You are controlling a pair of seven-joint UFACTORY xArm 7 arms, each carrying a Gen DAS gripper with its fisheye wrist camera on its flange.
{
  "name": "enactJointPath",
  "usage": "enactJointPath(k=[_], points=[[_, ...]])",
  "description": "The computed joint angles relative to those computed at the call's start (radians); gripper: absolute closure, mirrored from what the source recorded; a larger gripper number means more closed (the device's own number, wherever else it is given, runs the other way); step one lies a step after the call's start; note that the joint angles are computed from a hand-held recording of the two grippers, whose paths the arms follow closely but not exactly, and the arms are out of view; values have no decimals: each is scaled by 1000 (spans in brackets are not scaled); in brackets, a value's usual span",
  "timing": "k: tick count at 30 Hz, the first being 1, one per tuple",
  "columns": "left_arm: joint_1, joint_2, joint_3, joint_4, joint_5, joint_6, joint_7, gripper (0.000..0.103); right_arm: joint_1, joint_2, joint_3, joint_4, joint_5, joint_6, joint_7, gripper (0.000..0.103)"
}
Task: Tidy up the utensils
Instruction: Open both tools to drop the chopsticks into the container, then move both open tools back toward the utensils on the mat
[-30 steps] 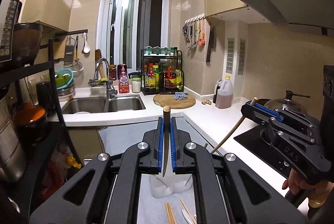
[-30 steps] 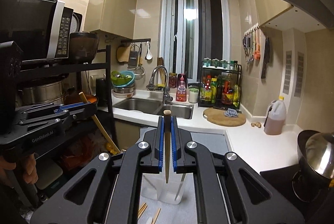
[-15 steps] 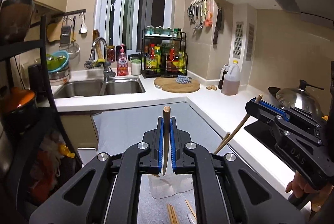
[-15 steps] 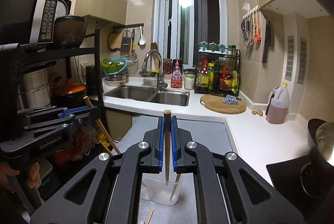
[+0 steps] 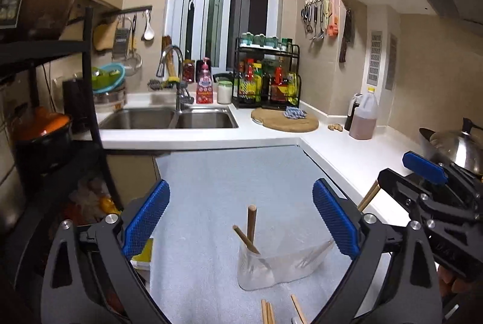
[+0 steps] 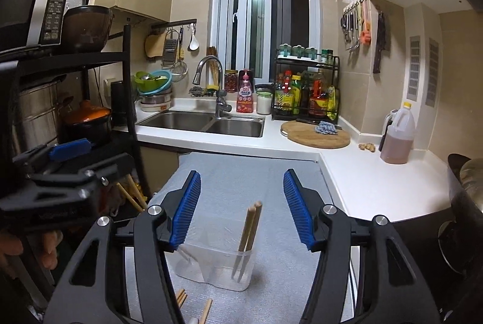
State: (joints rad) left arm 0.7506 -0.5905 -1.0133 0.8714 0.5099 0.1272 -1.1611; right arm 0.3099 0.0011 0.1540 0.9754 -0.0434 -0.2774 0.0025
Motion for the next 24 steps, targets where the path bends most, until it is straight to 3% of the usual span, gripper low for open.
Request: enactJointPath(k=[1,3,8,11,14,17,22,24], points=[[-14,8,11,-8,-7,3,2,9,5,-3,9,-8,63,-1,-62,45],[-31,21,19,-15,-8,18,4,9,8,-9,12,-21,89,1,-84,40],[-104,2,46,-47,22,75,-12,9,13,-63,-14,-100,26,-6,22,30],[-186,-20,75,-88,27,114,-33,9,152,-117,-208,-171,-227,-3,281,29],[-255,-40,86,-121,39,160,-71,9,246,-180,-326,-258,-351,6,415,29],[-353,-49,106,-163,29,210,-111,9,234,-232,-309,-337,-333,17,414,28],[-478,-64,130,-210,31,284,-179,9,137,-319,-183,-480,-232,19,346,28],[-522,-72,131,-227,34,317,-212,9,140,-356,-177,-533,-206,25,326,28]])
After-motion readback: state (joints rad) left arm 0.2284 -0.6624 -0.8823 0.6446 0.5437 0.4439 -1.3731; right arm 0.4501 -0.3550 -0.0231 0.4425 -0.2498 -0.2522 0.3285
